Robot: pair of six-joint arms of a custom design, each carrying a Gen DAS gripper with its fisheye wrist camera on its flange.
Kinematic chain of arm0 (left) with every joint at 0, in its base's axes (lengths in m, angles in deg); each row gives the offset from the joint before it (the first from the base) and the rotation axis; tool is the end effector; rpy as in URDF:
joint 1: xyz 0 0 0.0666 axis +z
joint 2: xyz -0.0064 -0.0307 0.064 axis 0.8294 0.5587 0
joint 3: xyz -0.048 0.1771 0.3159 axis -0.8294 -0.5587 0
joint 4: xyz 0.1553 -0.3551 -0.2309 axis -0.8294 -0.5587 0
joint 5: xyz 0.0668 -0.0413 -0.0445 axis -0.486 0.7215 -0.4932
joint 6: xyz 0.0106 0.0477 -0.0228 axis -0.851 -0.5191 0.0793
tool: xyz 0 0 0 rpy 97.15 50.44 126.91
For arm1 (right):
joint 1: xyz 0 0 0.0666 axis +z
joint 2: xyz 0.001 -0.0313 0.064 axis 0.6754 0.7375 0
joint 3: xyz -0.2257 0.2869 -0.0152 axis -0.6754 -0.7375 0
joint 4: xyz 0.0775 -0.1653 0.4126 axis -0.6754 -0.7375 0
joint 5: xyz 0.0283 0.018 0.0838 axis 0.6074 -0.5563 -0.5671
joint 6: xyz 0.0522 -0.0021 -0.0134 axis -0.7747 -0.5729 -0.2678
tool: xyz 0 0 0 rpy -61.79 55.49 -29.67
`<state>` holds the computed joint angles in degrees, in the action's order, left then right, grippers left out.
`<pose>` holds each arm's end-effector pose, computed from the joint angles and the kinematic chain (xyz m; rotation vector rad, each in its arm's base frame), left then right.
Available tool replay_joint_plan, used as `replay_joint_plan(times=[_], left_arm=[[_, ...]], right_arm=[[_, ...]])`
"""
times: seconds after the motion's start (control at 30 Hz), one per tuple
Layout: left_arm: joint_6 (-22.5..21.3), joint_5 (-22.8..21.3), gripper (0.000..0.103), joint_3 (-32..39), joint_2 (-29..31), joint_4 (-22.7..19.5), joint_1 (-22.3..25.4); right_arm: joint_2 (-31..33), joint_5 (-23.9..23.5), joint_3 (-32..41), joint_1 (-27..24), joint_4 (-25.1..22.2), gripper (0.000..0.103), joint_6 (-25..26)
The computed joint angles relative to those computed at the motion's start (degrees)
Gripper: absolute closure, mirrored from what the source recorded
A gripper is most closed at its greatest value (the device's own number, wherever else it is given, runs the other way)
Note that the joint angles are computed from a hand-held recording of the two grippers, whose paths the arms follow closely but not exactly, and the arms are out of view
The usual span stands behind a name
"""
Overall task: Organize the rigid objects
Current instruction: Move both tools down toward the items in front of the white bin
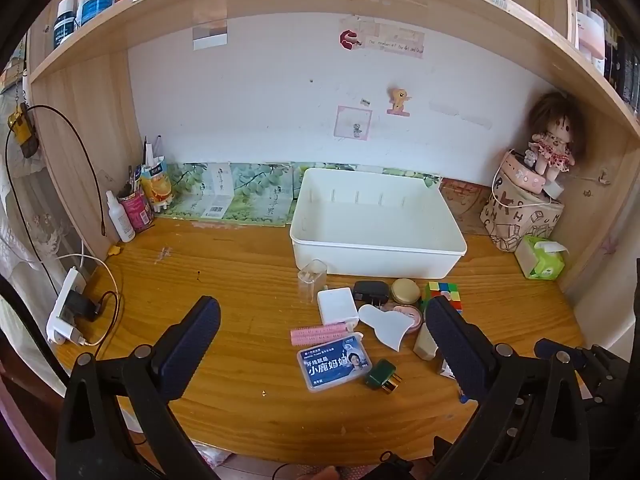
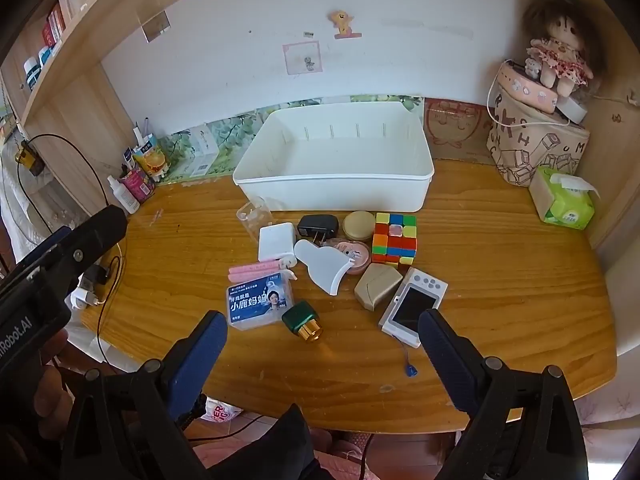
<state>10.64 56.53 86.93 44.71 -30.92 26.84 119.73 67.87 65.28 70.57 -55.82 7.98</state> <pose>0.5553 -0.2916 0.4827 -0.2636 2.2859 0.0651 0.6029 0.3234 0.4639 -0.3202 2.5457 0.3629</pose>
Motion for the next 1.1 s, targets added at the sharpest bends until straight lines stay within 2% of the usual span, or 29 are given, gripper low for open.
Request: replay_joint_plan(times=[0.03,0.1,0.27,0.5,0.73,1.1], left_arm=[[0.1,0.0,0.001,0.2,0.1,-0.3,0.0],[0.5,0.7,0.001,-1.1,-0.6,2.1,0.1],[2.0,0.2,0.001,-2.4,-1.6,1.0,-0.5],[3.7,2.7,0.001,-3.8,-2.1,-0.7,-0.2],[6.2,5.0,0.001,-6.4,-2.9,-1.8,0.0],[4.8,11.1,0.001,-7.6,-2.1,-1.6,2.2]], right_arm=[[-1.0,-0.1,-1.7,-0.1,0.8,0.006,0.1],[-1.4,-0.4,-2.6,-0.2,1.0,0.006,0.2],[-1.6,-0.5,-2.5,0.2,-0.1,0.006,-0.3],[-2.0,-0.8,-3.9,0.7,-1.8,0.006,-1.4],[-3.1,-0.5,-6.8,1.1,-1.1,0.006,-3.1],[-2.7,0.4,-8.8,1.6,2.7,0.006,-5.6]])
